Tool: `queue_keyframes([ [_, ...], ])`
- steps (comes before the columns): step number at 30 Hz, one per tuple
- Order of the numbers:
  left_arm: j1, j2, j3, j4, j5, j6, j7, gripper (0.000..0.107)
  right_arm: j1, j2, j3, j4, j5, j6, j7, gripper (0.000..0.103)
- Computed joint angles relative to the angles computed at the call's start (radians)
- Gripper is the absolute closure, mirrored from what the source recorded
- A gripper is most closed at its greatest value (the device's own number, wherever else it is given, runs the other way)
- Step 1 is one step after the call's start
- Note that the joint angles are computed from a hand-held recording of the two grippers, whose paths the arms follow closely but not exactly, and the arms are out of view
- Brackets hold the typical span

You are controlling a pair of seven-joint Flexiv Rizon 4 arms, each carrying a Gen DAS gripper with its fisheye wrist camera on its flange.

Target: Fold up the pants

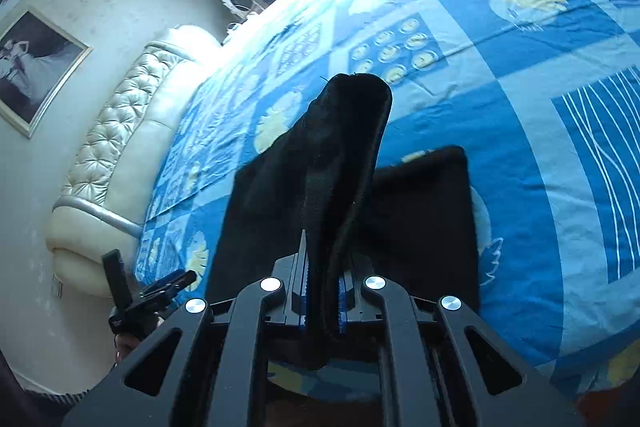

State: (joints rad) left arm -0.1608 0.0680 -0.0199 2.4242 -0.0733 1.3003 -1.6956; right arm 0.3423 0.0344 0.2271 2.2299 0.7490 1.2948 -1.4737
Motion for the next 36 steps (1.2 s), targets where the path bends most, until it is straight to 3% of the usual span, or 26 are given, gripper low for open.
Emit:
queue_keyframes([
  [1,-0.004,-0.004,-0.006,-0.003,0.004,-0.002,-0.002,0.015,0.007,-0.03,-0.006,0.009,0.014,0.02,-0.002,0.093],
  [4,-0.011,-0.01,-0.019,-0.014,0.037,-0.003,-0.024,0.015,-0.053,-0.063,-0.005,-0.052,0.342,-0.009,-0.256,0.092],
  [6,-0.012,-0.011,-0.026,-0.024,0.076,-0.002,-0.05,0.015,-0.078,-0.06,-0.005,-0.063,0.444,-0.026,-0.344,0.093],
  [13,-0.033,-0.016,-0.033,-0.037,0.104,0.001,-0.063,0.015,-0.1,-0.058,-0.006,-0.077,0.575,-0.031,-0.458,0.093],
  [26,-0.041,-0.006,-0.033,-0.038,0.124,-0.004,-0.076,0.015,-0.128,-0.02,-0.037,-0.054,0.649,-0.092,-0.494,0.091],
  [30,-0.044,-0.005,-0.034,-0.035,0.116,-0.005,-0.072,0.015,-0.138,0.019,-0.046,-0.029,0.634,-0.114,-0.455,0.078],
  [34,-0.057,-0.011,-0.031,-0.025,0.058,-0.005,-0.038,0.015,-0.137,0.074,-0.06,-0.001,0.645,-0.095,-0.458,0.049],
  [36,-0.061,-0.016,-0.03,-0.021,0.028,-0.002,-0.02,0.015,-0.112,0.072,-0.022,0.025,0.528,0.01,-0.322,0.032],
])
